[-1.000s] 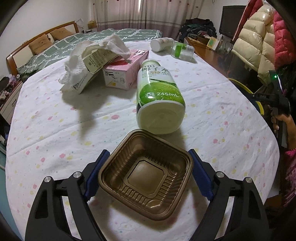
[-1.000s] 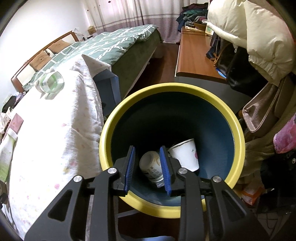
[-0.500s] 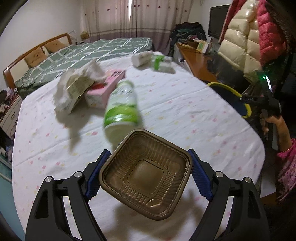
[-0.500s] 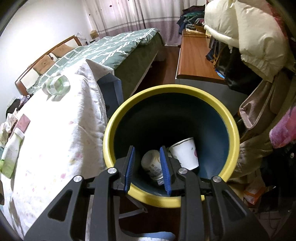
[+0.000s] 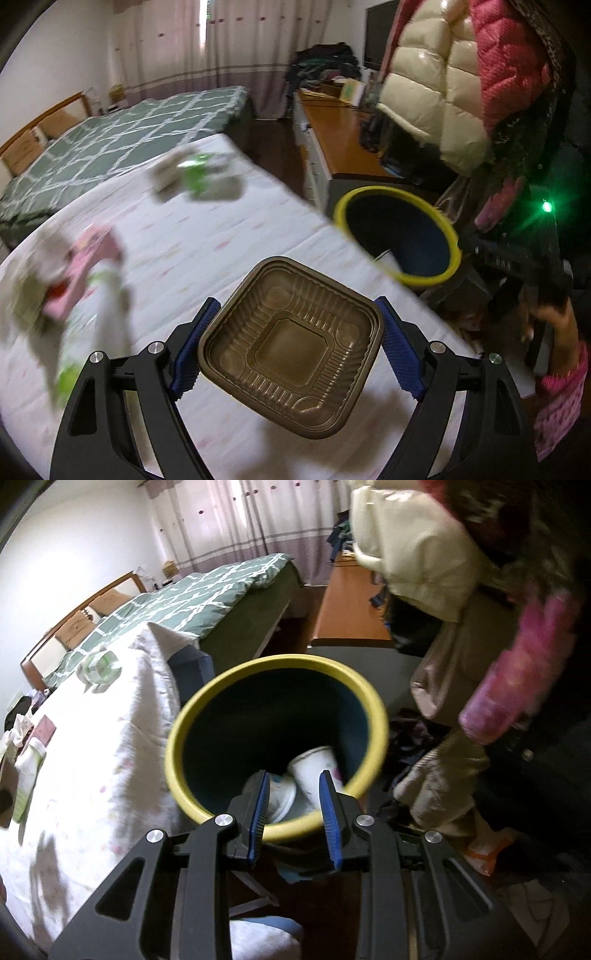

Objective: Collect trash
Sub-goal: 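Carry the brown tray over the yellow bin and open the left gripper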

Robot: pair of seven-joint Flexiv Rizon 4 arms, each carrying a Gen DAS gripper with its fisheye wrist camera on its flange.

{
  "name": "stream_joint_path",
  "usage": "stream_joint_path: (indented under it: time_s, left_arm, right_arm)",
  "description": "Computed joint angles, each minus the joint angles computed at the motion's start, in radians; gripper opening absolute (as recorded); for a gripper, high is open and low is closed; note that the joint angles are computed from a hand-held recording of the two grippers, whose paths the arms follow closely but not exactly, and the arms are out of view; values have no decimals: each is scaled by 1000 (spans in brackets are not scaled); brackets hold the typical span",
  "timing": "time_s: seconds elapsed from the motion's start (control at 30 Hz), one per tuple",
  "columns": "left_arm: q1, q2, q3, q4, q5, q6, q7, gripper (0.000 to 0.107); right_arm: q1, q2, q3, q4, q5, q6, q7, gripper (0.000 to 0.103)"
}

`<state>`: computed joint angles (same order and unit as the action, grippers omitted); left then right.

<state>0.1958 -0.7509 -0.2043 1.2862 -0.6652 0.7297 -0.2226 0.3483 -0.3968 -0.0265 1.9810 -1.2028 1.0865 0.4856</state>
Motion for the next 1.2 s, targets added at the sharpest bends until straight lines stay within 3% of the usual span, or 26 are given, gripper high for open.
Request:
stream_joint_path:
  time_s: [0.3,0.6,0.77,0.93,1.2]
  left_arm:
    - [-137,-43,-18,-57,74,-24,-55,82]
    - [-243,-130,-22,-173,145,-40,-144,83]
    - [-281,-190,-14,-259,181,-74,-214,93]
    - [-275,-193,-22,-269,186,-82,-231,94]
    - [-178,-81,-50,-120,107,-22,-157,95]
  right_arm:
    - [-34,69,23,108,-36,-22,79,27]
    - [-62,80,40,148,-37,-9,115,27]
    - [-67,83,41,161,-37,-3,130,34]
    - [-67,78,42,159,-30,2,129,34]
    - [-49,61,43,132,-9,1,99,34]
